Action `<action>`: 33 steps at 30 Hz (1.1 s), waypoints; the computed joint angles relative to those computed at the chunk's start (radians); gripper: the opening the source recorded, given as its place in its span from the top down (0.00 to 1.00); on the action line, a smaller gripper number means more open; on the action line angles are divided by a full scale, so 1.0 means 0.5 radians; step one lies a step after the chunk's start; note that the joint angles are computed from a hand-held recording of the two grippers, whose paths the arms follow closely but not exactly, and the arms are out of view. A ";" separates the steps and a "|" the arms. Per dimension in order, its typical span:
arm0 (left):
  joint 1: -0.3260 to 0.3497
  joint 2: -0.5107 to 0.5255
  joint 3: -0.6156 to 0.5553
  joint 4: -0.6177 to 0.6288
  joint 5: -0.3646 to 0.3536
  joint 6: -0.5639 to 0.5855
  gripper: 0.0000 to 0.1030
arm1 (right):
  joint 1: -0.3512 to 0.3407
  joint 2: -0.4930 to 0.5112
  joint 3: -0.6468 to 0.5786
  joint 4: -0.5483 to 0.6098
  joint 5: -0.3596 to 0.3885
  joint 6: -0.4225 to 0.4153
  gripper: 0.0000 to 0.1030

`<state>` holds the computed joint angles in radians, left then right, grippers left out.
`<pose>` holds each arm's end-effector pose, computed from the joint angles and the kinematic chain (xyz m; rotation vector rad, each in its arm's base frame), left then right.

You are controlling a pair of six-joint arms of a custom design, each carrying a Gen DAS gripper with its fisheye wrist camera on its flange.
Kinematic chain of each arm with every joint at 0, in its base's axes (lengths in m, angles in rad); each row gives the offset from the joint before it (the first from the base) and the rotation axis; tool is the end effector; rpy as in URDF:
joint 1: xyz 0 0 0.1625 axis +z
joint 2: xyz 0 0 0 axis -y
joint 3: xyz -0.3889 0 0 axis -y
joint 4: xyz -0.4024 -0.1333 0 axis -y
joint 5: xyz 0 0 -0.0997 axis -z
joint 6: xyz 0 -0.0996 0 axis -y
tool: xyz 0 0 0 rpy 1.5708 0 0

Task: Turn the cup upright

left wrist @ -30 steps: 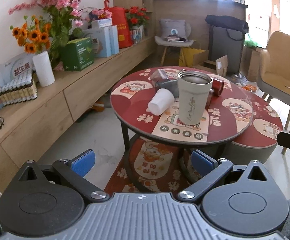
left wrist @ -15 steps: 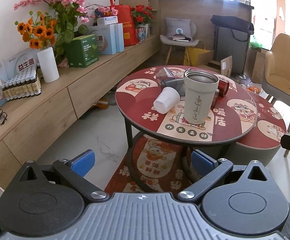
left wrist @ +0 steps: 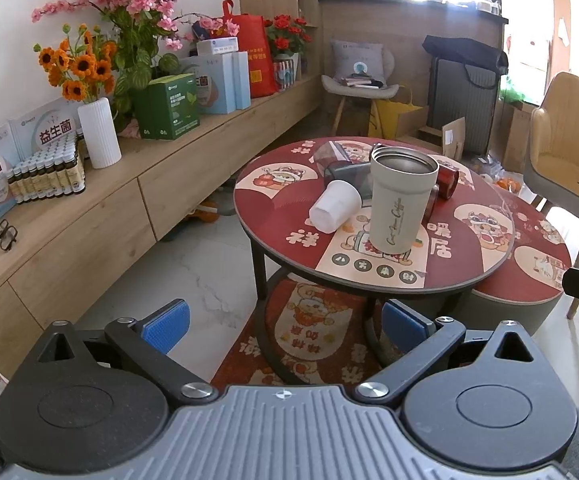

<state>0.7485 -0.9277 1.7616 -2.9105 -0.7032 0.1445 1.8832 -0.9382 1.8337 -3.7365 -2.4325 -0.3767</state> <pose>-0.3134 -0.5767 0.1677 0.8333 2.1855 -0.9237 0.2310 -0.5275 0.2381 0.0358 -1.9968 1.3654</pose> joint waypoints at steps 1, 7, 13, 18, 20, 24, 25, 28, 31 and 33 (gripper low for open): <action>-0.001 0.001 0.001 -0.007 0.003 0.004 0.00 | 0.000 -0.004 0.002 -0.001 0.002 -0.001 0.00; -0.009 -0.004 0.016 -0.036 0.016 0.011 0.00 | -0.001 -0.005 0.005 -0.007 0.003 -0.004 0.00; -0.009 -0.010 0.017 -0.040 0.022 0.007 0.00 | -0.001 -0.006 0.006 -0.006 0.005 -0.003 0.00; -0.010 -0.014 0.020 -0.039 0.025 0.010 0.00 | -0.001 -0.005 0.006 -0.009 0.005 -0.004 0.00; -0.011 -0.014 0.019 -0.041 0.028 0.012 0.00 | -0.001 -0.005 0.006 -0.009 0.005 -0.004 0.00; -0.013 -0.018 0.023 -0.049 0.026 0.025 0.00 | -0.002 -0.007 0.008 -0.003 0.006 0.001 0.00; -0.013 -0.017 0.024 -0.054 0.025 0.030 0.00 | -0.002 -0.008 0.007 -0.002 0.005 0.001 0.00; -0.015 -0.014 0.029 -0.079 0.026 0.052 0.00 | -0.002 -0.009 0.009 0.000 0.004 0.004 0.00; -0.015 -0.015 0.030 -0.086 0.020 0.060 0.00 | -0.003 -0.009 0.009 -0.001 0.005 0.003 0.00; -0.015 -0.016 0.031 -0.091 0.018 0.065 0.00 | -0.002 -0.010 0.009 0.000 0.005 0.003 0.00</action>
